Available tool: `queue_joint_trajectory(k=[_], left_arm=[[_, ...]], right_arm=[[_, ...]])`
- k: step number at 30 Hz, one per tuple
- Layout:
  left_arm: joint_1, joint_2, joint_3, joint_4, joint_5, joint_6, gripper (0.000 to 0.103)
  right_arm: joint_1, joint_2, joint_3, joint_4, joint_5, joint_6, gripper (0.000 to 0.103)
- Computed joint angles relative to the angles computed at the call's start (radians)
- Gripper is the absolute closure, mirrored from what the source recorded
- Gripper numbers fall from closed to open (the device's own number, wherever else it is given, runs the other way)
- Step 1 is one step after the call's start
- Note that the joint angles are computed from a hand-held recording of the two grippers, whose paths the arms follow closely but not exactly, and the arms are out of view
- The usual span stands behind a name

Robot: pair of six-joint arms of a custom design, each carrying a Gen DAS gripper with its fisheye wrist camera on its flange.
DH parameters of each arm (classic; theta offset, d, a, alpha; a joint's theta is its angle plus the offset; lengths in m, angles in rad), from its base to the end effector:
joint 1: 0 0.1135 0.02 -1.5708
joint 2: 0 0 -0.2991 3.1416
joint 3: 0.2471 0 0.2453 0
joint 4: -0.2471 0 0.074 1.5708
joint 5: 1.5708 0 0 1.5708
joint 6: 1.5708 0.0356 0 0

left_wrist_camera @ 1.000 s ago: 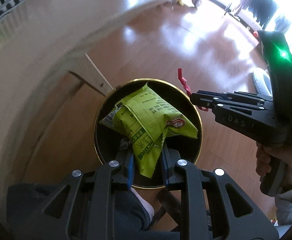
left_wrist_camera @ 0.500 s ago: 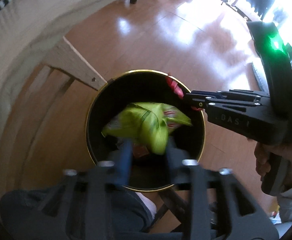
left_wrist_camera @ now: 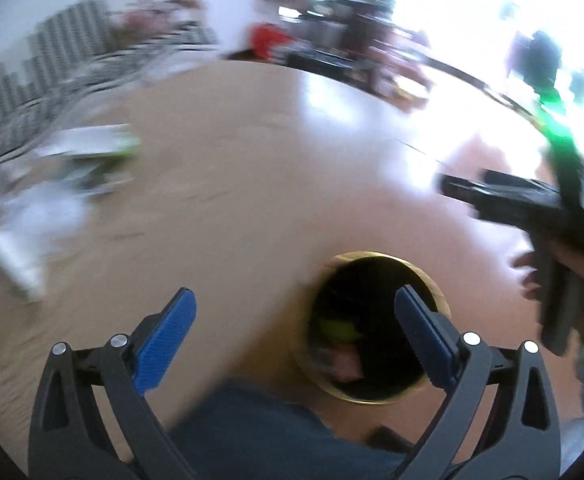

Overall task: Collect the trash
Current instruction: 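Return both open tools to the table trash, then grasp the green-white rolled wrapper with the left tool while the right tool grasps the white carton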

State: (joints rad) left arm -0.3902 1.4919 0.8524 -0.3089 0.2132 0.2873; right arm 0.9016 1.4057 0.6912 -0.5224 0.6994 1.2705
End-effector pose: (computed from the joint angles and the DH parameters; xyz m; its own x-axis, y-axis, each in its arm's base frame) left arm 0.2621 -0.1159 0.2295 -0.5829 0.5392 -0.6078 0.6789 0.7343 0.0003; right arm 0.1563 0.1607 0.2024 -0.6217 0.3924 -0.6779 0.4211 0.8972 0.1332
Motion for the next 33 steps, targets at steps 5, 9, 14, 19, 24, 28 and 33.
queue_joint_trajectory(k=[5,9,14,19,24,28,33], left_arm=[[0.291,0.069,0.085,-0.061,0.046,0.028,0.006],[0.473,0.125,0.138,-0.061,0.052,0.041,0.006],[0.623,0.223,0.229,-0.117,0.089,0.033,0.006],[0.617,0.315,0.320,-0.117,0.097,-0.018,0.006],[0.552,0.420,0.447,-0.128,0.069,-0.070,0.006],[0.518,0.495,0.540,-0.158,0.053,-0.107,0.006],[0.503,0.529,0.575,-0.146,0.033,-0.114,0.006]], right_arm=[[-0.041,0.221,0.214,0.147,-0.104,-0.262,0.007],[-0.057,0.428,0.468,0.090,-0.184,-0.409,0.007],[-0.085,0.597,0.707,0.007,-0.223,-0.521,0.007],[-0.147,0.709,0.948,-0.064,-0.217,-0.650,0.007],[-0.210,0.844,1.206,-0.124,-0.245,-0.788,0.007],[-0.241,0.993,1.459,-0.232,-0.282,-0.845,0.007],[-0.259,1.170,1.778,-0.367,-0.320,-0.913,0.007]])
